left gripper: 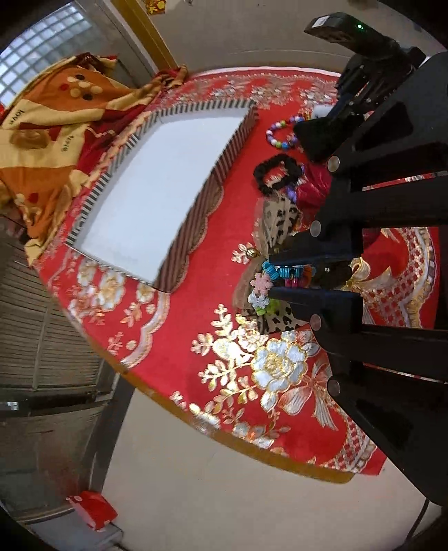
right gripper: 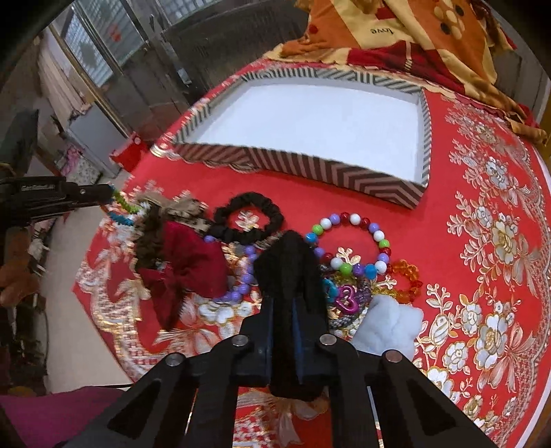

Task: Organize jewelry
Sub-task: 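Grasp the colorful flower-bead bracelet with the left gripper while the right gripper grasps the black fabric pouch, then carry both items into the white tray and open both grippers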

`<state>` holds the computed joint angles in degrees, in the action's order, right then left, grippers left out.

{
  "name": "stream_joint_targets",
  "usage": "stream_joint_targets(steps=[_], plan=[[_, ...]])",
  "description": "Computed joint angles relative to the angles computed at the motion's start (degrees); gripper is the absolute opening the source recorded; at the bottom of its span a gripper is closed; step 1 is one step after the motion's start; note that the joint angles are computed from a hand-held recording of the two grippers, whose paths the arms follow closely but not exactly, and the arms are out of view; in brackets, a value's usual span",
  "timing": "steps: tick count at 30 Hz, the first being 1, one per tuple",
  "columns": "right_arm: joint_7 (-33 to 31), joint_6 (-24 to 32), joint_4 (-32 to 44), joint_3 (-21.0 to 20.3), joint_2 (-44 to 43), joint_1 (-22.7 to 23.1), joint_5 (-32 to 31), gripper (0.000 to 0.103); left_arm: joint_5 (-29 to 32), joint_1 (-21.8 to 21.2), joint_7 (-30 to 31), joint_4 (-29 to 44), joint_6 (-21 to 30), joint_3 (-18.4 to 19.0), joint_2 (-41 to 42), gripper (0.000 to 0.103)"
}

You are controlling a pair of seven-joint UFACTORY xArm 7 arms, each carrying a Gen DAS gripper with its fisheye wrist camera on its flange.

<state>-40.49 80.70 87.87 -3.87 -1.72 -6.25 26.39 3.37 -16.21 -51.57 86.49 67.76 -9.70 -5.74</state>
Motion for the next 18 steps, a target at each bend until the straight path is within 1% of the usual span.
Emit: stream_joint_targets(steps=[5,10,14,18], plan=[[0.67,3.47,3.94,-1.02,0.91,-1.30,3.48,0.008,2.57,-0.20,0.31,4.63,1.64,-0.32,1.16,0.011],[2.21,3.67,7.08,-0.77,1.77,-1.85,6.55,0.008,4.26,-0.57,1.92,10.32,2.77,-0.11,3.84,0.011],[4.70,3.11,11.11,-0.17,4.30,-2.18,8.45,0.008,5.73,-1.33,4.20,17.50,4.08,0.39,8.48,0.011],[7.98,2.01,17.79,1.11,9.04,-2.74,9.31,0.008,7.51,-2.51,7.03,26.51,5.71,1.64,14.67,0.011]])
